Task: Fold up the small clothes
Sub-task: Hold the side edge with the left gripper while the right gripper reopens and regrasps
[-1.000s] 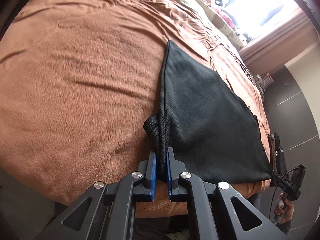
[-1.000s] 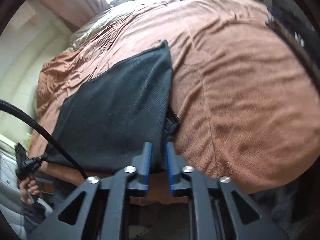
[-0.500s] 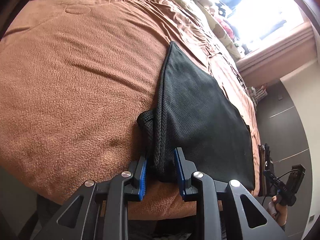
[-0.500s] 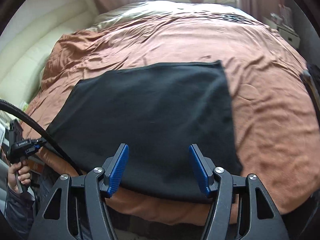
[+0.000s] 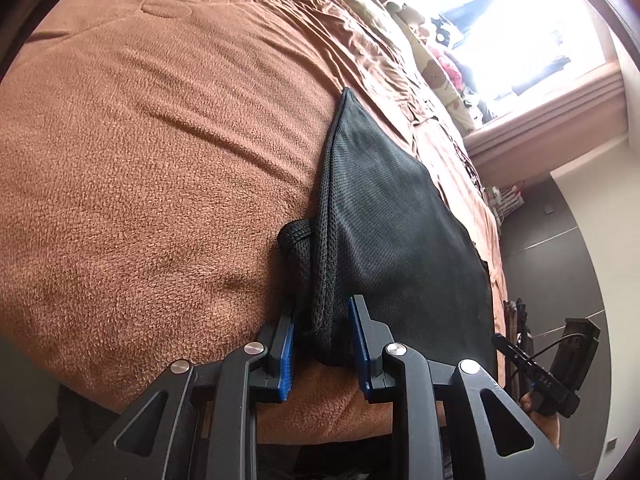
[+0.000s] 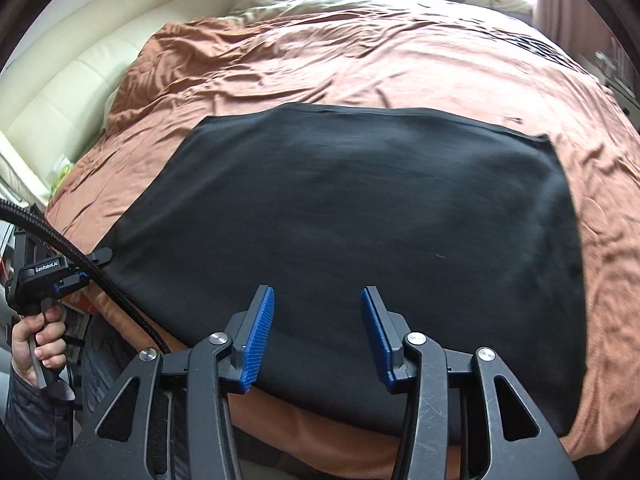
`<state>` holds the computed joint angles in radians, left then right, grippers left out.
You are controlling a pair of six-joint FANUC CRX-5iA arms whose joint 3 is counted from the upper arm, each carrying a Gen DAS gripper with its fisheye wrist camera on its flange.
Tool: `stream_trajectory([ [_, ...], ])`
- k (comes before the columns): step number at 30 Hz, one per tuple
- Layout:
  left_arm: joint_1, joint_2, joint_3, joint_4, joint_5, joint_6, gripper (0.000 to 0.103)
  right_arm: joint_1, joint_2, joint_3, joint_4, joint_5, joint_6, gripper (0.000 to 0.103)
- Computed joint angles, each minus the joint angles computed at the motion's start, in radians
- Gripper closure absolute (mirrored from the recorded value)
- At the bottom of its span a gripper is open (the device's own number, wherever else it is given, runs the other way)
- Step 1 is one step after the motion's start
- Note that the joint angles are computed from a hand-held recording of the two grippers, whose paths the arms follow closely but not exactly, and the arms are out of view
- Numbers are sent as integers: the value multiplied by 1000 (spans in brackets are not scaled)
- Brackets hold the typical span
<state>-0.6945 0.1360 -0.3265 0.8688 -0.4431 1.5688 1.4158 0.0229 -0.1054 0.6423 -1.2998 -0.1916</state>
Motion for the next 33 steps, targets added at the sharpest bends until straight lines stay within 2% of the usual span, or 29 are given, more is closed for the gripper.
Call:
stream_trajectory([
  [6, 8, -13, -24, 28, -7, -20, 89, -43, 63, 43, -59, 50, 63, 71],
  [7, 11, -13, -26, 31, -10, -21, 91, -51, 71, 48, -87, 62, 81, 75],
  [9, 14, -20, -43, 53, -9, -42, 91, -57, 88, 61, -117, 58, 108, 77],
  [14, 2, -39, -86, 121, 21, -90, 92, -71, 98, 80, -105, 48, 116, 81],
  [20, -10, -65, -122, 147, 48, -89, 92, -124, 153, 137, -116, 44, 175, 86],
  [23, -14, -76, -134, 143, 59, -74, 92, -149, 171, 149, -114, 58, 183, 87],
  [28, -13, -79, -117, 60, 64, 27, 92, -208, 210, 194, -124, 58, 249, 89],
  [33, -25, -98, -142, 63, 95, 58, 92, -265, 254, 245, -122, 31, 281, 89],
])
